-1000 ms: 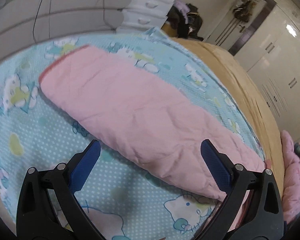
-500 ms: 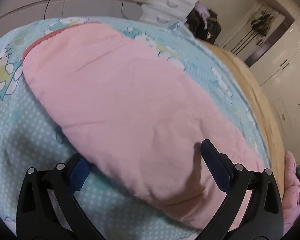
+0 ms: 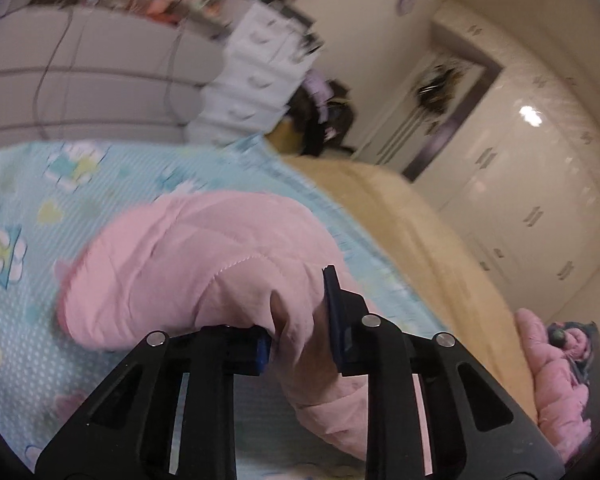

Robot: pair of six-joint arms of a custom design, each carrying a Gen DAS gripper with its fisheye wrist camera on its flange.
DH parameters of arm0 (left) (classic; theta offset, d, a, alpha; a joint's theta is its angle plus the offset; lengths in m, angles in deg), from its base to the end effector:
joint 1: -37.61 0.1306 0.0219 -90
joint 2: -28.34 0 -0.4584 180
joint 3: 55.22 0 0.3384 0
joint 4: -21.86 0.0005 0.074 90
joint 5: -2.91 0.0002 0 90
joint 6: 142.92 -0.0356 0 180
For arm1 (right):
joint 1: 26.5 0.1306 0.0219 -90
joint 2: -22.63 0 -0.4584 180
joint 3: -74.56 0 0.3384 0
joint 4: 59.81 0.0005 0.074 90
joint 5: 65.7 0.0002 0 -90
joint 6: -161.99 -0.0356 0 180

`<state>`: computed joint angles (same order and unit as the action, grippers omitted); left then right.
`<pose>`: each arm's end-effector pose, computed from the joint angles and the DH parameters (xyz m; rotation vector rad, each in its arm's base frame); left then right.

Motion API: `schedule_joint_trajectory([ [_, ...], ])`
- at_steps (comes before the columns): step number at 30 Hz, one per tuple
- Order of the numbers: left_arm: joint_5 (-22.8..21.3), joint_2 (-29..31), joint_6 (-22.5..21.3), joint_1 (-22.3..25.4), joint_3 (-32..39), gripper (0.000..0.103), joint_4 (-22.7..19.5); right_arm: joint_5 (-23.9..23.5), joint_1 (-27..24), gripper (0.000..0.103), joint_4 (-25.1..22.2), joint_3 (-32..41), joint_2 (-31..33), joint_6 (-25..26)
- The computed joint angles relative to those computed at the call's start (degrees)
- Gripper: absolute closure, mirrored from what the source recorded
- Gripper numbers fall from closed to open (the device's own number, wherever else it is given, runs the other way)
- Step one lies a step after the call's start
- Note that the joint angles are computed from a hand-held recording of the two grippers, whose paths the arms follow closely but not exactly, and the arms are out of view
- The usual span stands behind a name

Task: Fold large clothes
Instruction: 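Lift the sleeve with the left tool and carry it over the jacket front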

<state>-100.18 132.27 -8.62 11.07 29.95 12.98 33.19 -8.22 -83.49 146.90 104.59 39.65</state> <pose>0.4944 -0.2385 0.4161 -0.4632 2.0305 -0.5344 0.3651 0.1143 0.4678 0.3547 2.1352 0.3469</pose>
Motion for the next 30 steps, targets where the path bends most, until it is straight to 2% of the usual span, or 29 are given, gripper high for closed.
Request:
schedule_joint_trajectory([
  [11, -1.0, -3.53, -5.17, -5.69, 2.0, 0.091, 4.99, 2.68, -6.94, 0.004, -0.75, -6.48, -10.8, -4.75],
  [16, -1.04, -3.8, -8.55, -9.42, 3.91, 0.092, 6.56, 0.89, -12.66, 0.004, -2.04, -10.24, -15.0, -7.1],
  [21, 0.44, -3.45, -12.58, -12.73, 5.69, 0.092, 7.86, -2.05, -17.9, 0.004, 0.14, -12.41, -17.79, -8.42],
  [30, 3.19, -2.34, -17.24, -17.03, 7.32, 0.092, 9.38, -6.94, -23.24, 0.004, 2.08, -14.33, -19.34, -9.42],
])
